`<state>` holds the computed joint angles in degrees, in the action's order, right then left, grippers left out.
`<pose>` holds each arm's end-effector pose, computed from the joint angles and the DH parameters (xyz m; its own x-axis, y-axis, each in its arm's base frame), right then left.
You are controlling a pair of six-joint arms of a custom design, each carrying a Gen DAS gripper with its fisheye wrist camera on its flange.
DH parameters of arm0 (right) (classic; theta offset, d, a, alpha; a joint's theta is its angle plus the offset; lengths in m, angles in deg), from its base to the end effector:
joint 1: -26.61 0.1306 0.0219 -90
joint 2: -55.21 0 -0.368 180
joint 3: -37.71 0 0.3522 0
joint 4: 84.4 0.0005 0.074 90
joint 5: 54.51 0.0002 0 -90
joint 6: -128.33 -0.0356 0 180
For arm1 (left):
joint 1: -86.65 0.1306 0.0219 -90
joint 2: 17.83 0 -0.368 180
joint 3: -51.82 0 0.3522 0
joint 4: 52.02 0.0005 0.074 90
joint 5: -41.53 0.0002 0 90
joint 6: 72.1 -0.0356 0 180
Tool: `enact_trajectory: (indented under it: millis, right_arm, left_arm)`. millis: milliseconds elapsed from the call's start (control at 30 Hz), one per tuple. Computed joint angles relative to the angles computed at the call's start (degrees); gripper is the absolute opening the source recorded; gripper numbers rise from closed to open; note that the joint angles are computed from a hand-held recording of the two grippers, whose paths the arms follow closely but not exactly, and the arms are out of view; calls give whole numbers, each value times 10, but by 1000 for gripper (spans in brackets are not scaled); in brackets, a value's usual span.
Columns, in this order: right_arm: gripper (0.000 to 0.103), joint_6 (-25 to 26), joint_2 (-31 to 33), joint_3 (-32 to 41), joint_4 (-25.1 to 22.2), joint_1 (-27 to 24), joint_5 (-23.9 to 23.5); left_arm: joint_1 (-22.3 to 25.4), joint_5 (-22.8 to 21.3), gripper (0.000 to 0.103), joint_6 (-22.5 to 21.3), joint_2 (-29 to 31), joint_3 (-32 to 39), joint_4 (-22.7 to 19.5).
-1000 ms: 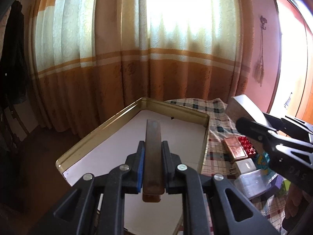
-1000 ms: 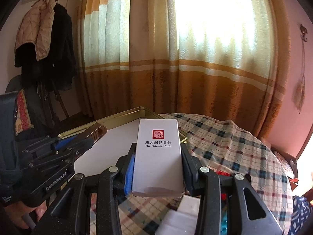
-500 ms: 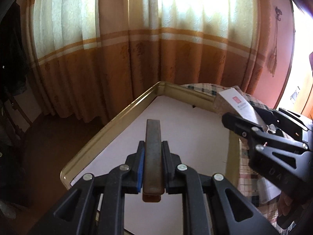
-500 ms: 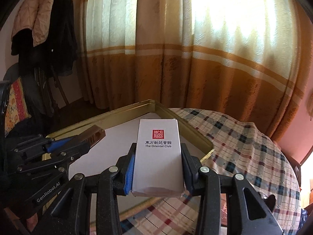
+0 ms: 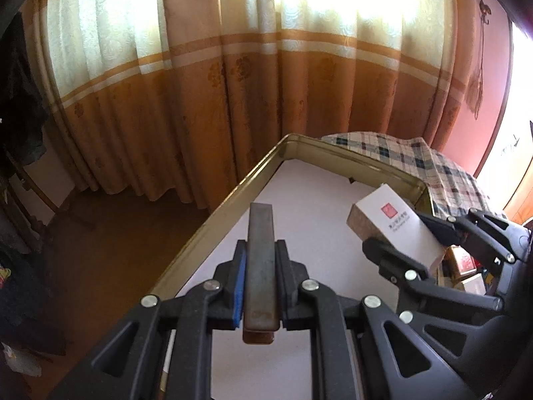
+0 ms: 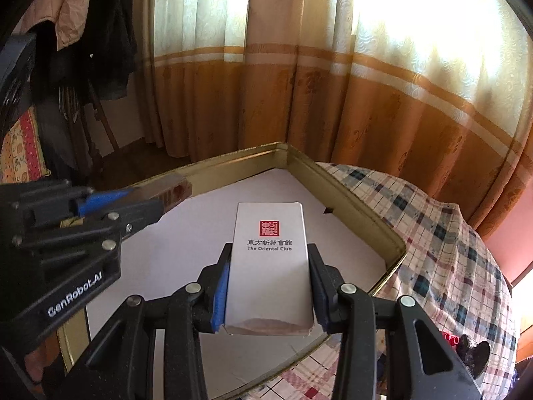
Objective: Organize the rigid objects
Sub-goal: 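Open the left gripper to drop the brush while the right releases the box into the tin, then grasp the green Lego block with the right gripper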
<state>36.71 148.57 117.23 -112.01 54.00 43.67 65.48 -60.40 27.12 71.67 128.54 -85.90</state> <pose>0.4174 0.2100 0.3413 -0.5977 -0.2782 -0.7519 -0.3439 0.9362 -0.0730 0.4097 -0.1513 0.3414 -0.7049 0.1049 -0.7015 0.1095 0.9932 0.0384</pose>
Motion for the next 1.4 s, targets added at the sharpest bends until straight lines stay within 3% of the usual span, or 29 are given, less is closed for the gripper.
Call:
enact_trajectory:
  millis: [333, 400, 433, 500, 567, 667, 733, 800, 967, 1133, 1200, 1400]
  right_arm:
    - [44, -7, 8, 4, -1, -5, 2]
    - [45, -12, 9, 4, 0, -7, -3]
    - [50, -13, 9, 3, -1, -7, -2]
    - [61, -16, 4, -1, 2, -8, -5]
    - [64, -22, -5, -8, 9, -10, -13]
    - [66, -36, -28, -22, 9, -11, -22]
    - [66, -36, -61, -46, 10, -11, -26]
    - [66, -38, -101, -75, 6, -15, -31]
    - [67, -53, -229, -166, -12, -54, -45]
    - [67, -60, -352, -239, -57, -135, -50]
    - [67, -54, -383, -256, -79, -167, -48]
    - [67, -53, -448, -318, -110, -239, -69]
  left_arm:
    - [-1, -12, 16, -4, 20, 23, -13]
    - [-2, -15, 25, -7, 21, 24, -12]
    - [-2, -14, 28, -6, 20, 23, -11]
    - [-3, -19, 46, -6, 12, 16, -5]
    - [-5, -27, 56, 0, -2, 4, 6]
    - [-7, -23, 58, 21, -35, -21, 18]
    - [-15, -28, 62, 30, -69, -47, 33]
    - [-29, -43, 75, 36, -98, -71, 51]
    - [-81, -66, 78, 49, -138, -98, 73]
    - [-141, -78, 83, 61, -144, -110, 83]
    - [-164, -80, 89, 69, -145, -124, 90]
    - [-218, -95, 89, 80, -114, -134, 84]
